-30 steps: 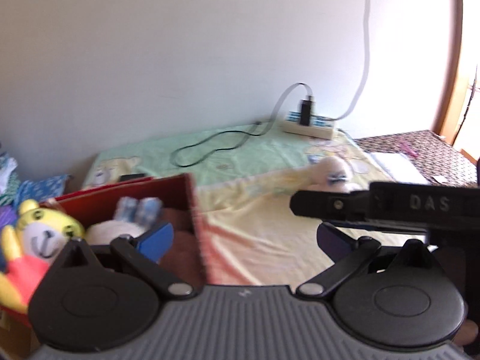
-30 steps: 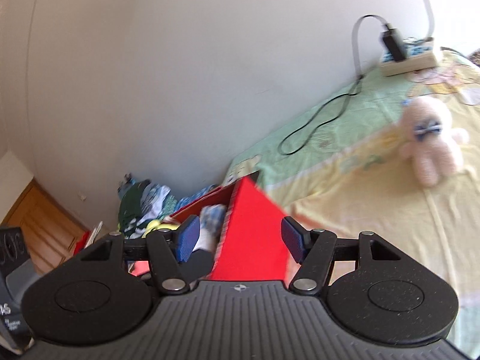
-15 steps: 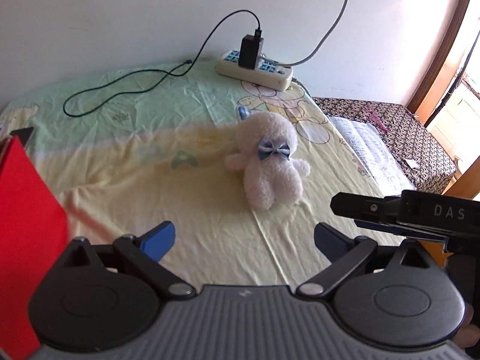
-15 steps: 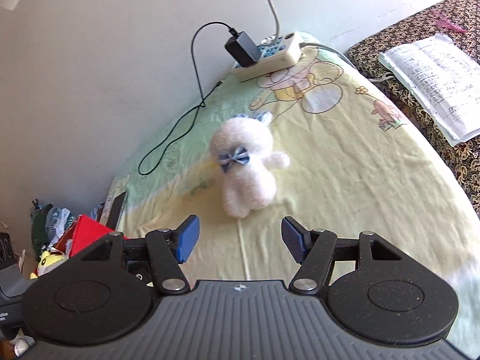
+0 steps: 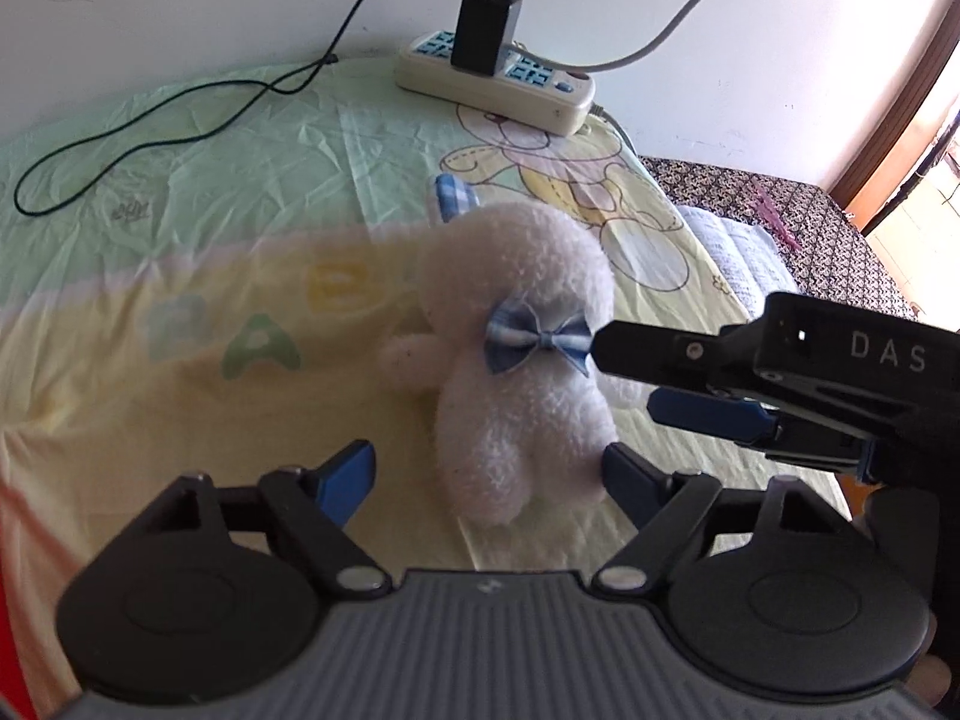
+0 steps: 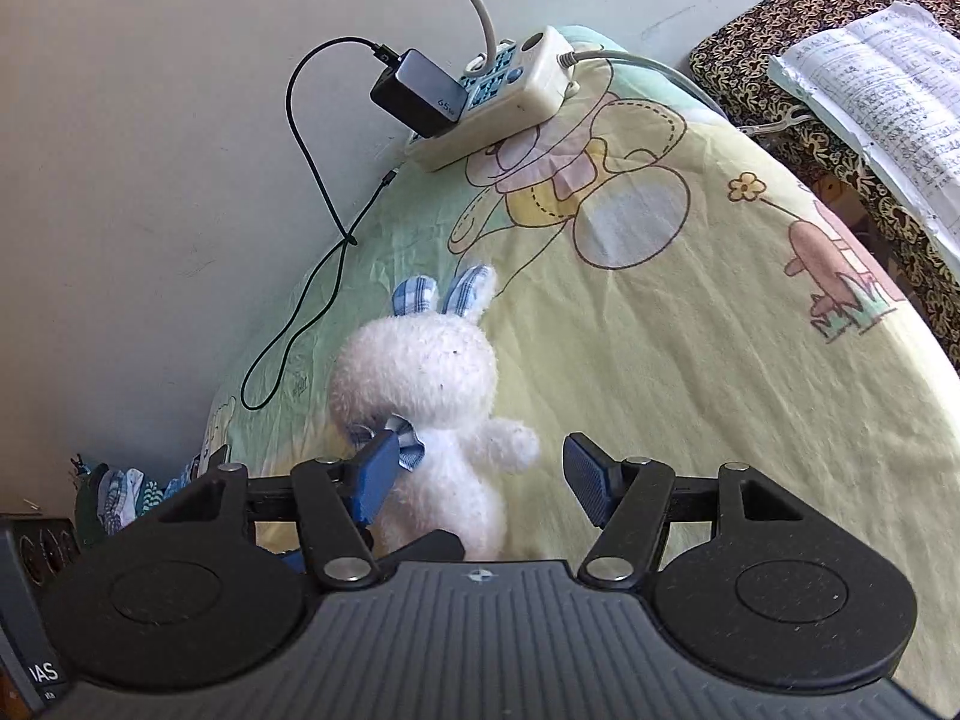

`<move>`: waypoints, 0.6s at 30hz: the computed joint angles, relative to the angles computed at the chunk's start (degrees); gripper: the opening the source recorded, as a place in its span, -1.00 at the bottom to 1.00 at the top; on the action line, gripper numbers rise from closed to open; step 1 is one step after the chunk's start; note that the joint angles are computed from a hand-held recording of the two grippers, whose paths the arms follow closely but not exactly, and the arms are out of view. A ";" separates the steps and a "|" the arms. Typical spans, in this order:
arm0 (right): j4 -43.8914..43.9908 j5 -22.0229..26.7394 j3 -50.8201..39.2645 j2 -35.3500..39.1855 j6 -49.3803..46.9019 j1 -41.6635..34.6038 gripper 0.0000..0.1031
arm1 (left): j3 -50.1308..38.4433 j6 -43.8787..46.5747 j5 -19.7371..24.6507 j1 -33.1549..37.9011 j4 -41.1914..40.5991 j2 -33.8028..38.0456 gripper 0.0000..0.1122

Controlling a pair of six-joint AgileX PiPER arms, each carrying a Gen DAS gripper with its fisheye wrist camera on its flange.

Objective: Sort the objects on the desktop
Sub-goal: 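Close the right gripper on the second bunny's body and lift it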

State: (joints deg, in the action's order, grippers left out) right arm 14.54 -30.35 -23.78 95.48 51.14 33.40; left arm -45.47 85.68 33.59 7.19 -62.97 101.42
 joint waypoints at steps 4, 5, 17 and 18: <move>-8.09 -5.75 -0.42 4.49 6.90 -2.28 0.26 | -1.64 0.52 1.70 -0.54 -0.64 2.34 0.46; -8.07 -7.10 -0.54 5.22 6.56 -2.07 0.26 | -1.66 1.44 1.86 -0.64 -1.37 2.59 0.42; -19.95 -9.99 -2.78 7.76 14.01 -3.35 -0.11 | -4.26 1.31 6.98 2.50 0.47 4.34 0.16; -19.74 -9.38 -2.65 7.17 13.92 -3.00 -0.13 | -4.22 1.26 7.66 3.01 0.79 4.20 0.14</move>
State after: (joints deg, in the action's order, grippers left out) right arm -5.20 -39.73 -26.43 102.65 65.05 30.40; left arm -49.69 86.94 41.25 10.20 -62.18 105.61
